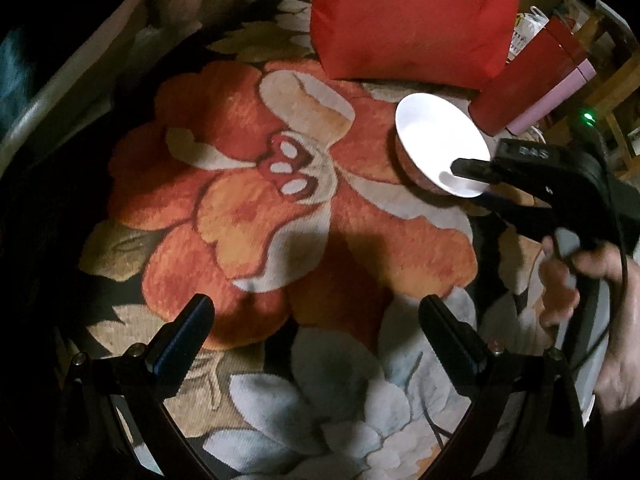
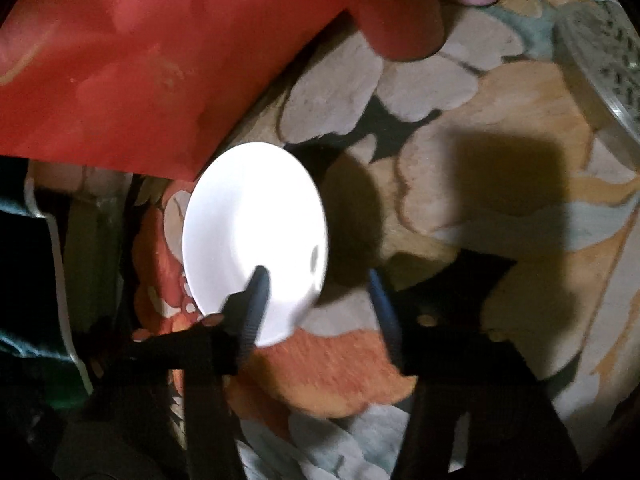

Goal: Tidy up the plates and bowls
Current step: 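Grip the last white bowl rim with the right gripper while the left gripper joins, then carry the white bowl with both grippers to the standing plates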

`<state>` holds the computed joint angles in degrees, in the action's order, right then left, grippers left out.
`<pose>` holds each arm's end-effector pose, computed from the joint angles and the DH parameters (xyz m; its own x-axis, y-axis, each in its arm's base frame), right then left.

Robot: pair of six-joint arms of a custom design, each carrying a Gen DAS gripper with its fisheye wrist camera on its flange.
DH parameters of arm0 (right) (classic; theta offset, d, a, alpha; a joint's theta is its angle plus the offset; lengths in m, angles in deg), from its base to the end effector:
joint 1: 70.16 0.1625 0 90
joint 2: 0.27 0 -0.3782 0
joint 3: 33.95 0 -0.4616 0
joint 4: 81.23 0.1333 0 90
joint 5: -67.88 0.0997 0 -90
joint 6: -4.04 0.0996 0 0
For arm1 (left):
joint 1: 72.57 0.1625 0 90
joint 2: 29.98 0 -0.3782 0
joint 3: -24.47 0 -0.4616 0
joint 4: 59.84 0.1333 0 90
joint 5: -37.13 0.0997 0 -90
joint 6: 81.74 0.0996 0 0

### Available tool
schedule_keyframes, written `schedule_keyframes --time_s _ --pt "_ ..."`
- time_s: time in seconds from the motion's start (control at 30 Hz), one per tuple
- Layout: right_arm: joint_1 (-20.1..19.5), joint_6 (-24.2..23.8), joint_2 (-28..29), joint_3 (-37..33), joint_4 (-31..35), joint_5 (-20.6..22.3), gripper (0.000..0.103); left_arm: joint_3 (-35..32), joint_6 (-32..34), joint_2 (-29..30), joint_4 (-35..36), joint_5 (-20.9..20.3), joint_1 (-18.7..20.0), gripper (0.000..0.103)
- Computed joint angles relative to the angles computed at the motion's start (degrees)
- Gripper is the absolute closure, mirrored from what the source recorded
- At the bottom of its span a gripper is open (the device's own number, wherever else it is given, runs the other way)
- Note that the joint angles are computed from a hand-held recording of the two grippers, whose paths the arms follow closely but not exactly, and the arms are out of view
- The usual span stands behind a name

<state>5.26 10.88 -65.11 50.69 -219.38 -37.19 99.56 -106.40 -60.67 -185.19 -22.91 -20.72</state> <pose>-0.0794 -0.7321 0.3112 -0.8706 0.4614 0.1706 0.3276 0.8025 -0.4987 -0.3131 -0.6949 -0.0683 -0.8296 0.2185 -0.5138 0.2904 0.9548 -0.0628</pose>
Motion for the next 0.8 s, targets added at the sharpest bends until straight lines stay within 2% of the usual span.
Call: schedule_keyframes --time_s 0.07,0.1,0.17,0.27,0.3,0.37,0.43,0.53,0.67,0.7,0.73,0.8 --pt "-0.1 0.8 1.1 -1.3 1.8 0.0 0.084 0.5 0.0 -0.3 0.0 -0.5 0.2 0.001" --pt "0.1 0.7 1.4 -1.5 1.9 -0.9 0.087 0.6 0.2 -0.4 0.0 -0.7 0.3 0.001" --pt "0.1 -0.9 1.0 -0.6 0.7 -0.7 0.088 0.8 0.7 -0.7 0.0 -1.0 0.6 0.001" --pt "-1.1 -2.7 -0.4 0.8 2.2 4.0 0.09 0.9 1.0 -0.9 -0.2 -1.1 1.1 0.001" --pt "-2.0 -3.6 -1.0 1.1 4.2 7.4 0.091 0.9 0.9 -0.9 -0.2 -1.2 1.3 0.001" --pt "-2.8 -6.2 -1.3 0.7 8.6 11.3 0.091 0.8 0.3 -1.0 0.3 -1.4 1.7 0.001" --pt "-2.9 -11.2 -1.1 -0.1 15.4 12.7 0.091 1.0 0.1 -1.2 0.3 -1.6 2.0 0.001" --pt "-2.4 -17.2 -1.3 0.1 22.3 12.1 0.091 1.0 -0.1 -0.9 0.6 -2.1 2.3 0.001" --pt "-1.0 -21.8 -3.2 3.2 21.6 9.4 0.088 0.4 0.8 0.5 1.1 -2.5 2.3 0.002" --pt "-0.7 -21.7 -3.7 4.0 20.7 8.9 0.087 0.2 1.3 1.0 1.3 -2.4 2.3 0.007" --pt "-0.4 -21.2 -4.0 4.5 20.1 8.0 0.087 -0.1 1.7 1.5 1.3 -2.4 2.2 0.016" --pt "0.6 -21.1 -4.9 6.4 17.8 5.5 0.087 -0.9 2.2 2.6 1.4 -2.0 2.2 0.02"
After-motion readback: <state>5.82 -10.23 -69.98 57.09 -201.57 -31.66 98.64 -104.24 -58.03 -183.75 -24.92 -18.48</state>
